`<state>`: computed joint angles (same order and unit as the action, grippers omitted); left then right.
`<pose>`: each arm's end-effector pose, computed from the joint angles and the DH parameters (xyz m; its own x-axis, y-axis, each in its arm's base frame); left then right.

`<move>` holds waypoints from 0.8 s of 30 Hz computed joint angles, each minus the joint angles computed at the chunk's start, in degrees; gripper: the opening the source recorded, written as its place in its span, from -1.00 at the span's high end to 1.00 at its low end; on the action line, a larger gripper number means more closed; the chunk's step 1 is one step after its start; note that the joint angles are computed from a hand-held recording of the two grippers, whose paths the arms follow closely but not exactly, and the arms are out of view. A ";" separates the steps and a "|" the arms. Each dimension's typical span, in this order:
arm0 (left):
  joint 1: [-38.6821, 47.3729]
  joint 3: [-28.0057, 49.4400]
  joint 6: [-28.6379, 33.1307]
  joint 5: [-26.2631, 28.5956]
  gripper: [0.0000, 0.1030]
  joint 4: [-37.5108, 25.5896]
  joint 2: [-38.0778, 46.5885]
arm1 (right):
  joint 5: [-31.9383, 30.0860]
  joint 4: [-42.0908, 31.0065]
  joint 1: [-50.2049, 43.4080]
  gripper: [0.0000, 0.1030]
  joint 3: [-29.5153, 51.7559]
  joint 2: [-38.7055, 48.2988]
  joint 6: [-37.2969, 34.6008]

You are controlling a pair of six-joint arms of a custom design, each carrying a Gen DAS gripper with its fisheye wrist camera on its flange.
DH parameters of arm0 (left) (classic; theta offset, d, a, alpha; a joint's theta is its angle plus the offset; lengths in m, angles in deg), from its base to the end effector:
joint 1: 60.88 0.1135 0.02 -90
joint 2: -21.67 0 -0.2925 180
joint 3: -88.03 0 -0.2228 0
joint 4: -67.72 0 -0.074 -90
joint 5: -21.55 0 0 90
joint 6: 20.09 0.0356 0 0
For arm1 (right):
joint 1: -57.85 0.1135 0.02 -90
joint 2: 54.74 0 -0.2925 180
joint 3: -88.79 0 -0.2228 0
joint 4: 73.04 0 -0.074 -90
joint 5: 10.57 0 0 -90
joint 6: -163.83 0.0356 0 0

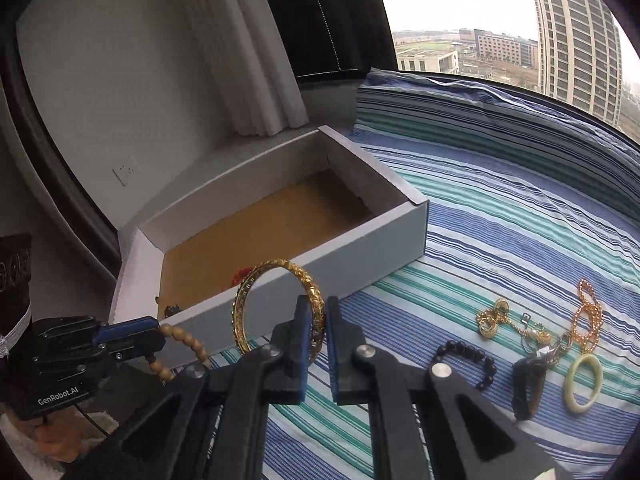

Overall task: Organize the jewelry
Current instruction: 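Carry the wooden bracelet and gold bangle into the box and release both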

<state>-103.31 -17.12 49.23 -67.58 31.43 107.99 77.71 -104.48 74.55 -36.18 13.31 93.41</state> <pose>0.2161 -0.1983 0.2800 -0.7521 0.2091 -0.6250 0.4452 0.8604 -0.2479 0.1970 0.0602 0.2578 -0.7352 0.1291 -0.6654 -0.0651 0.9637 0.2590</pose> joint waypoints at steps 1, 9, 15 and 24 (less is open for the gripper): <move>1.68 1.10 0.65 -0.75 0.79 -0.86 -0.39 | -0.58 0.58 0.88 0.86 2.55 2.37 -0.05; 14.33 7.29 3.94 -2.92 0.79 -0.32 8.61 | -5.31 5.60 3.93 0.86 21.08 25.46 -2.50; 18.67 10.22 4.16 -2.71 0.77 1.34 19.37 | -7.33 4.02 2.81 0.85 31.34 40.01 -3.47; 17.57 7.45 1.91 -8.89 -0.62 4.74 20.26 | -4.37 2.34 -0.56 -0.02 32.09 43.60 -2.64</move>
